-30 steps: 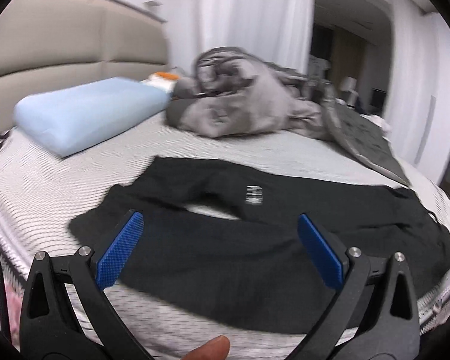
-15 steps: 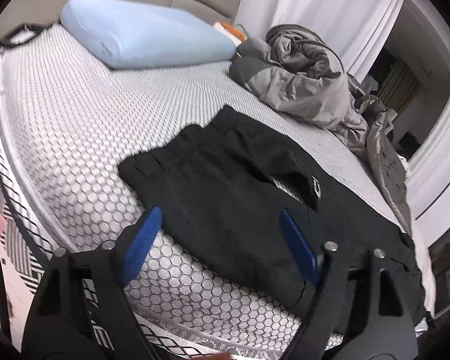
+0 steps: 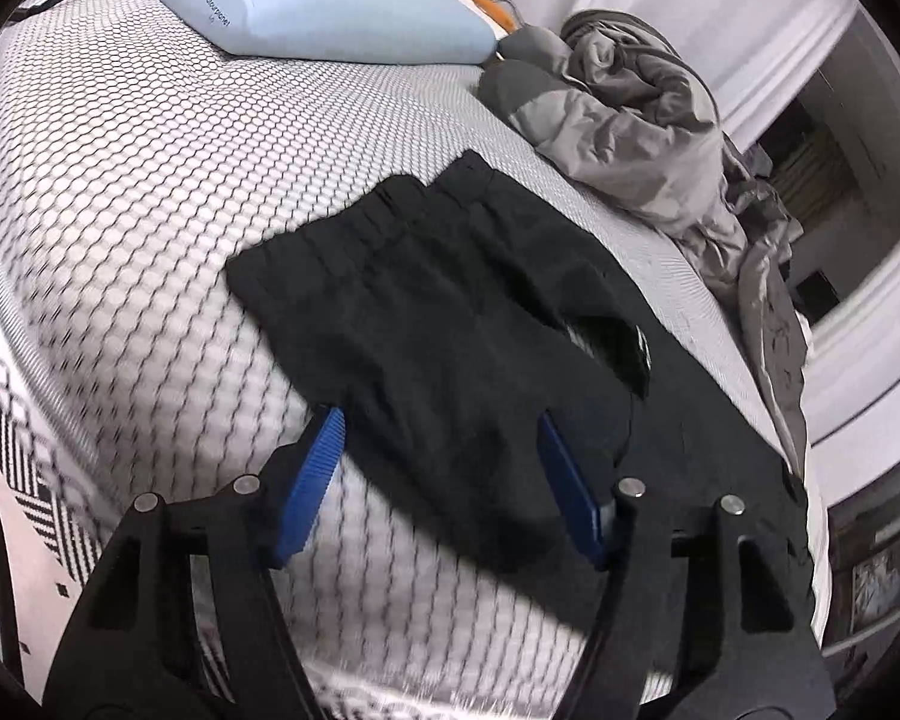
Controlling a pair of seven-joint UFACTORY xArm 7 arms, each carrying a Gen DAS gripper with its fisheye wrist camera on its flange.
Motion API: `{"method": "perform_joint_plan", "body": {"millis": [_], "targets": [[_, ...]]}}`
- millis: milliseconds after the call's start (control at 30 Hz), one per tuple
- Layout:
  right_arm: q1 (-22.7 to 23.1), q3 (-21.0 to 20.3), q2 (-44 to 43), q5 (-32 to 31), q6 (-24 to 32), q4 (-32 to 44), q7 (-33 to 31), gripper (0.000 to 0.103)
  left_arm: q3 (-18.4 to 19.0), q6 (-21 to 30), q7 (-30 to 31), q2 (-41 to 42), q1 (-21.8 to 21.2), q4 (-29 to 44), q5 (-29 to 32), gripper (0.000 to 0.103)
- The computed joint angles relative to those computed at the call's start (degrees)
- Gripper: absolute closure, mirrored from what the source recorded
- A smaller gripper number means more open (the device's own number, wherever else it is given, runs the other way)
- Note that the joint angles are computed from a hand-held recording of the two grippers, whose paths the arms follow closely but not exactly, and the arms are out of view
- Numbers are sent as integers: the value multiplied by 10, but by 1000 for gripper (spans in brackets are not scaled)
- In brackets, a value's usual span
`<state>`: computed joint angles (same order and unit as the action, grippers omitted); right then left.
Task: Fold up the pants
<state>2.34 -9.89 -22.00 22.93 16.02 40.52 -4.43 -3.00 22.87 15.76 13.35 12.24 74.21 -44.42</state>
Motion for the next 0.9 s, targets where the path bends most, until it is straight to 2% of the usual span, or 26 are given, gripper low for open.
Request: {"method": "perform_joint_plan", "body": {"millis": [100,133,200,267,300,333,367,400,433,467,533,600,667,800,900], "targets": [[-11,-1,14,1,2,7,11,4,-7,1,47,-24,3,-30,-26,39],[-12,-3,22,3,2,12,12,7,-2,4,46,-25,0,-31,-21,39],[21,-37,49,63,0,37,-21,11,2,7,41,-10,-4,-15,-24,39],[35,-55,78,126,2,66,-45,18,3,3,25,14,-8,12,-15,39],[32,-53,88,131,2,76,-38,23,8,-6,1,26,-14,22,6,46],[6,-32,103,114,13,90,-7,37,15,-11,-30,36,-21,33,35,51],[-24,-9,113,90,30,103,31,54,26,-26,-69,39,-34,34,74,64],[-30,-3,117,90,36,110,45,61,29,-35,-91,46,-39,41,99,79],[-28,-6,114,105,40,113,35,75,29,-40,-104,47,-39,42,117,85],[-27,-6,109,109,39,110,27,80,24,-52,-107,42,-36,34,125,94],[-47,16,89,73,27,97,37,84,8,-70,-102,36,-22,24,126,97],[-72,36,74,6,40,89,74,85,1,-83,-100,23,-17,3,136,98],[-82,41,63,-29,50,81,97,85,-1,-93,-95,6,-15,-22,145,98],[-82,39,43,-50,35,49,121,85,-1,-111,-77,-31,-14,-72,147,98],[-87,42,45,-75,41,45,141,78,11,-86,-78,-34,-19,-69,166,96]]}}
